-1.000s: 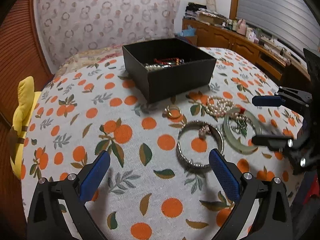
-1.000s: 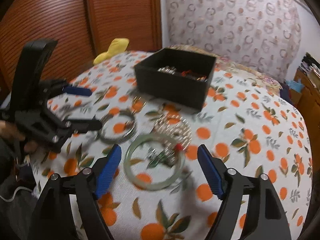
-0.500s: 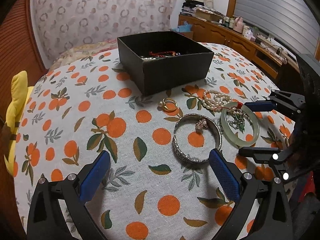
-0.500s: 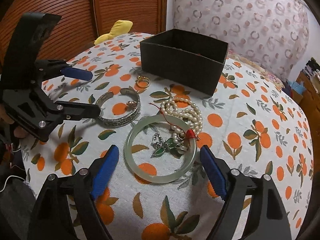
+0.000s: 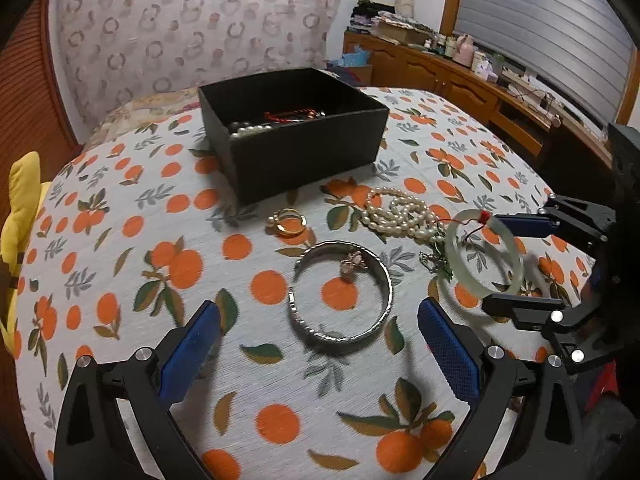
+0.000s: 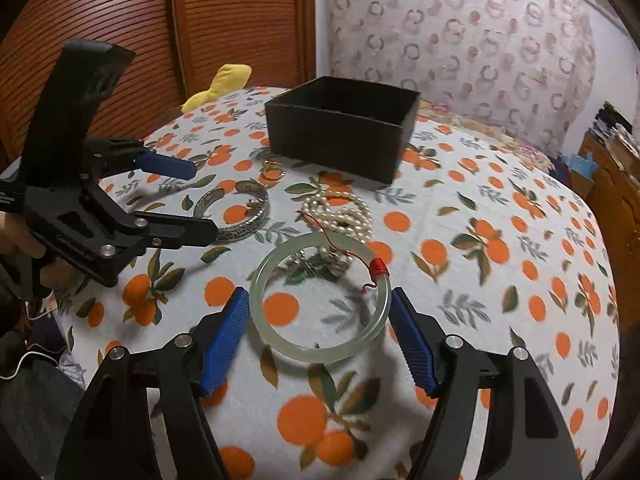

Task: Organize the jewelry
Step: 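Withdraw both tools from the box and move them toward the remaining bangles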

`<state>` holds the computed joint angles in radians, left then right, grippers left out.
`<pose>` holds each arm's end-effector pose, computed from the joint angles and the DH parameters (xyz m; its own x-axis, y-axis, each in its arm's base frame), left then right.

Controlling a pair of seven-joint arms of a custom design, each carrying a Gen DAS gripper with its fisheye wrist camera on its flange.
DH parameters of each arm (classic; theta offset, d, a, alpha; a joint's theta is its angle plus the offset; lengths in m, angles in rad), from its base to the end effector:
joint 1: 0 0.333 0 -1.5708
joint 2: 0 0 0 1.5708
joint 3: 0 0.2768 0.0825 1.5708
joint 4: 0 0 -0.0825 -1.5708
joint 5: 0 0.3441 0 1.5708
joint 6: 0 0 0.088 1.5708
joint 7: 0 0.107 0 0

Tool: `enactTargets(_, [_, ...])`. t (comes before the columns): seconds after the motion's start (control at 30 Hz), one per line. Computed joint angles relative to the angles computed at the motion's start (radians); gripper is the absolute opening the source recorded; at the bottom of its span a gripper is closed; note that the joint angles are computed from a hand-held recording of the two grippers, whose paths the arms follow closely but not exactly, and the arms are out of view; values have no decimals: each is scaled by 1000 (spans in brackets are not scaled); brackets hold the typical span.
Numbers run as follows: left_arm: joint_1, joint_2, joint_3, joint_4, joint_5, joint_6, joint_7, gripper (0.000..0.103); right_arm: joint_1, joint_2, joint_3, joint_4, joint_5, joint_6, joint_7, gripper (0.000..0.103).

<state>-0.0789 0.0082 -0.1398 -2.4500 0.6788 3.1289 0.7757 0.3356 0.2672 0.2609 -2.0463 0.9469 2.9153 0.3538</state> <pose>0.4632 -0.1586 0.3532 -0.1221 -0.9902 0.0673 -0.7826 0.0543 -0.6202 0.5092 0.2774 0.3505 0.7951 -0.6062 -0.0177 -0.4558 -0.5781 -0.6768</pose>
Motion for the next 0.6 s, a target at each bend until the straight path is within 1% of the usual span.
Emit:
enactTargets(0.1, [-9,18,-2,27,18,-26,-18,95,-13,-12,11,-20,48,15,-41,74])
enactTargets(0.27, [-27,47,3,64,7,-59,-20,95,-16,-16,16,-22,110,26,-90,74])
enactTargets(0.33, [-39,55,14,81,48,-76,-58,95,-11,-17,10,-23,118,25,-93,74])
enactTargets(0.43, [-46,59,20,91,79,-90,-88,95,-8,-16,8,-20,137,27,-109,74])
enactTargets(0.5, [-48,57,23,90,100,-93,-109,93,-7,-14,6,-17,147,26,-115,74])
enactTargets(0.57, [-56,51,30,96,177,-111,-175,81,-5,-11,3,-14,151,24,-116,74])
enactTargets(0.6, [-58,50,28,100,206,-125,-199,78,-3,-12,2,-14,150,24,-116,74])
